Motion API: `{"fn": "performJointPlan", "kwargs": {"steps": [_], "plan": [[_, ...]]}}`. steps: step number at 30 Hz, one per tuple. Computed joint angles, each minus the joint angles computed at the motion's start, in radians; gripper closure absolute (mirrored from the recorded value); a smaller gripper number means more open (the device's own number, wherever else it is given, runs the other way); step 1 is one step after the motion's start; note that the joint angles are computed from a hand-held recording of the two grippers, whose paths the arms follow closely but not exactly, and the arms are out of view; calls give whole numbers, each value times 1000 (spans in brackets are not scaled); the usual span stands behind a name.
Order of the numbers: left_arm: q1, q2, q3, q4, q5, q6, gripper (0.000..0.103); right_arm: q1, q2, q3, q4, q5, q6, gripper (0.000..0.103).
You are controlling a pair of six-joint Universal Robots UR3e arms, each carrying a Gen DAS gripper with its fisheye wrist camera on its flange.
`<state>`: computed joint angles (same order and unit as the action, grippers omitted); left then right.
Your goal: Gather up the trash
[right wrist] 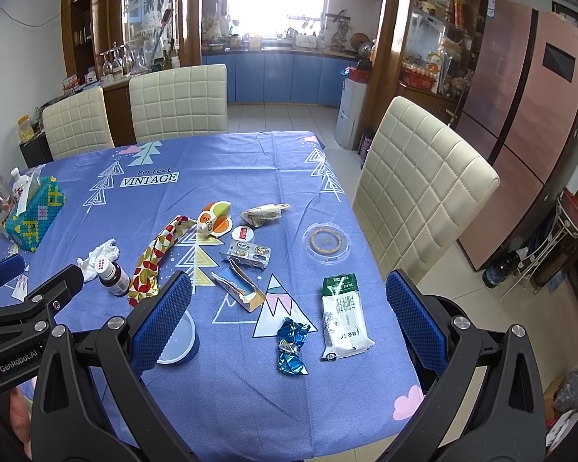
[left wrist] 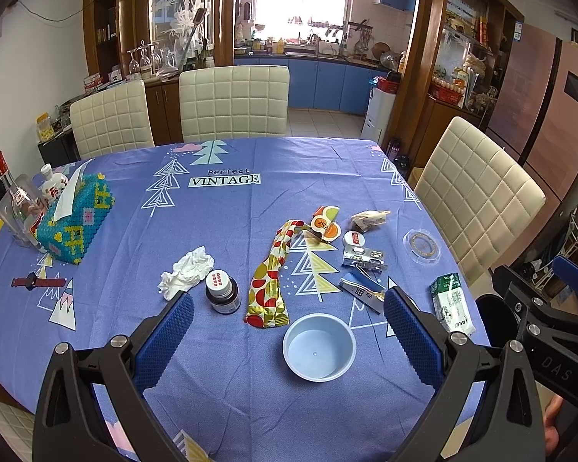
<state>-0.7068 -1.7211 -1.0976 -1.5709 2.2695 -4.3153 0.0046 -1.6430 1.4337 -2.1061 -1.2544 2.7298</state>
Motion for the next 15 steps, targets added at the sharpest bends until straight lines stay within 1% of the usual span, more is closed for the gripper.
{"fn": "performJointPlan", "kwargs": {"steps": [15], "plan": [[-2,-8,19,-12,0,-1,7,-5,8,-9,3,3,-4,3]]}}
